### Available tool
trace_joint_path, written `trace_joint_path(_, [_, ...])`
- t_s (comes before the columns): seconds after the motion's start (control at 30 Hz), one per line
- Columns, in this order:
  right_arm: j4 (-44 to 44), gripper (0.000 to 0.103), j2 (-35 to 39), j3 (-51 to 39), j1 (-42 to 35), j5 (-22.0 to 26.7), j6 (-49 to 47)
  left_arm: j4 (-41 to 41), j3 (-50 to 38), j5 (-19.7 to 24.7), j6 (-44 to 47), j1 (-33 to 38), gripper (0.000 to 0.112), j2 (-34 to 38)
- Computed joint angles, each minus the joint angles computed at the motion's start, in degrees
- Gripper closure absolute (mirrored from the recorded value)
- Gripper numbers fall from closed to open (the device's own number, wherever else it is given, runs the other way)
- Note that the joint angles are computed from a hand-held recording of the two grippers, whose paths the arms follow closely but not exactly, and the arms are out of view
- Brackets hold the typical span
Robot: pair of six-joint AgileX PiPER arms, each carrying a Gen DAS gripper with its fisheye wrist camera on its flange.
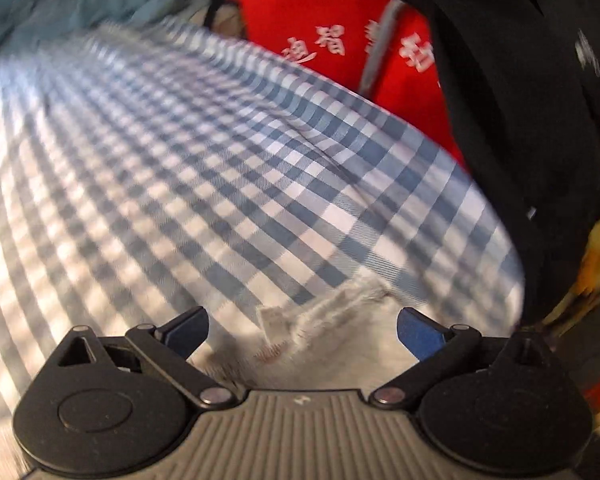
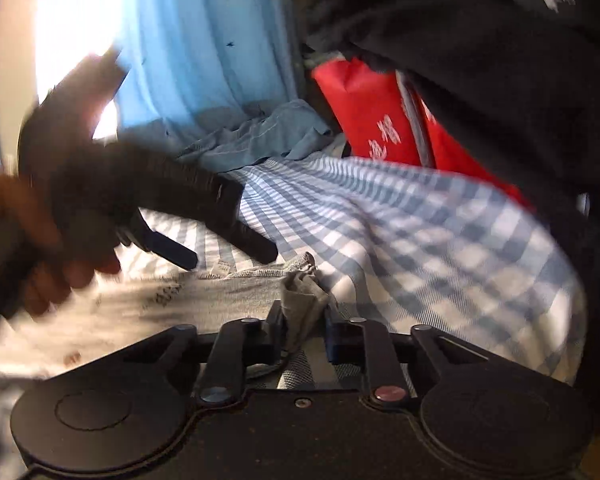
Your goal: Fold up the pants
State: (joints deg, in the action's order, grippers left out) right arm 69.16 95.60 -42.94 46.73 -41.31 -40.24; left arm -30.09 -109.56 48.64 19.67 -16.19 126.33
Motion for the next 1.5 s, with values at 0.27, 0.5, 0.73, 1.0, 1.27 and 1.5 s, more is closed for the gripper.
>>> trace_joint_path(0.27, [11.6,0.094,8.3,-9.8,11.1,-14.1,-30.9,-7.9,-8.7,14.4,-4.2,3.3,0.017,3.4])
trace_joint_path(0.5, [14.1,0.096,13.0,-15.7,15.6,-17.7,-44.8,-9.1,-5.9,14.8,-3.7,3.5,0.021,1.8])
trace_joint_path(0.73, [14.9,0.096,14.7,-18.4,16.1,-16.3,-49.7,-7.5,0.6,10.7,-4.2,4.2,0.061,-1.2])
trace_joint_path(1.0, [15.5,0.097,13.2,-18.8,15.5,-15.9,-51.7,-17.5,10.4,7.2,1.4,8.7,0.101,-4.7])
trace_joint_path(1.27, [16.7,0.097,12.4,-20.5,20.3,-18.8,-54.3,-23.2,19.2,8.1,8.6,13.9,0.106,-11.4])
trace_joint_path(1.5, [19.3,0.098,14.5,-28.4,24.8,-18.0,-59.8,-24.9,28.6,10.3,14.3,23.0,0.106,-19.8])
